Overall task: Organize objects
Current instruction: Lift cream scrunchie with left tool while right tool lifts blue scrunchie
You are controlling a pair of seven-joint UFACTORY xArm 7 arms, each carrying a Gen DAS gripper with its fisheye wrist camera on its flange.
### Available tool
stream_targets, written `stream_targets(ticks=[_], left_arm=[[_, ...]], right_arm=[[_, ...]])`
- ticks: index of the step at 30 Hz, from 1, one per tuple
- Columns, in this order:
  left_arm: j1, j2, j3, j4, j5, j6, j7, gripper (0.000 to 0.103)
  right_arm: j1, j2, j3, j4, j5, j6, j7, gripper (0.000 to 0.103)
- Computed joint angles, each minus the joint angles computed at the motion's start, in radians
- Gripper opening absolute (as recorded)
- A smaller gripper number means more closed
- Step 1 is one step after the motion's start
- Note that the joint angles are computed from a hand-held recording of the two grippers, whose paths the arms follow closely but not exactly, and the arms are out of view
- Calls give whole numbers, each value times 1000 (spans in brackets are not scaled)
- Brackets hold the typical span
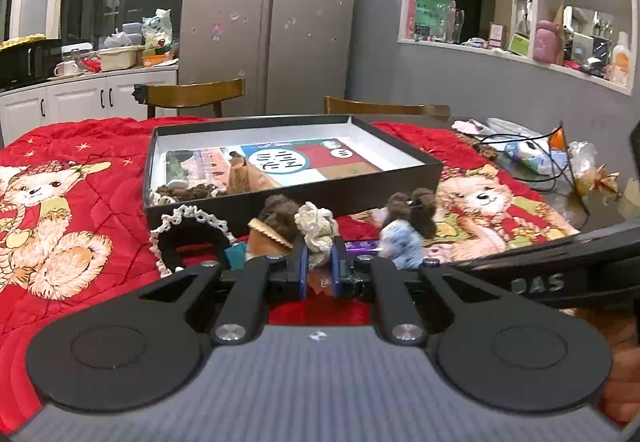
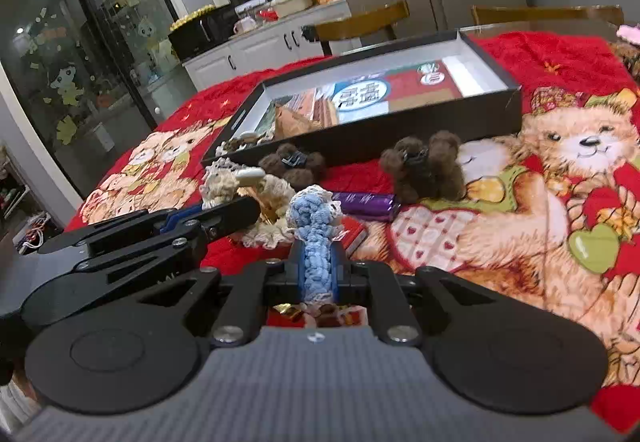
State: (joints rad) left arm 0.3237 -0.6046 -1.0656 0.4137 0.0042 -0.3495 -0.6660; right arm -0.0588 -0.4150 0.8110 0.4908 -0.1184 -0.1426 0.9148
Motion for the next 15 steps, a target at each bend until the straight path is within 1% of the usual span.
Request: stream_targets(ticks=[3,6,9,11,13,15], left_arm=[[-53,5,45,-20,-2,-31,3,14],[-96,-7,79,-41,-30,-61,9,14],[-130,-26,109,-53,-61,-66,21,14],[-143,-41,126,-52,-76,-59,25,14],[-160,-49,156,-48,-82,-56,32,14],[-167,-60,181,-39,-85,-53,44,14]], right_arm=[[0,-31,0,6,-6,23,7,14],[2,-82,1,0,-15,31,26,14],[24,-113,-22,-5,-21,35,37,14],[22,-129,-22,3,-26,44,44,14],[53,-118,-59,15,-29,56,43,14],[123,-82,-140,32,-22,59,35,14]])
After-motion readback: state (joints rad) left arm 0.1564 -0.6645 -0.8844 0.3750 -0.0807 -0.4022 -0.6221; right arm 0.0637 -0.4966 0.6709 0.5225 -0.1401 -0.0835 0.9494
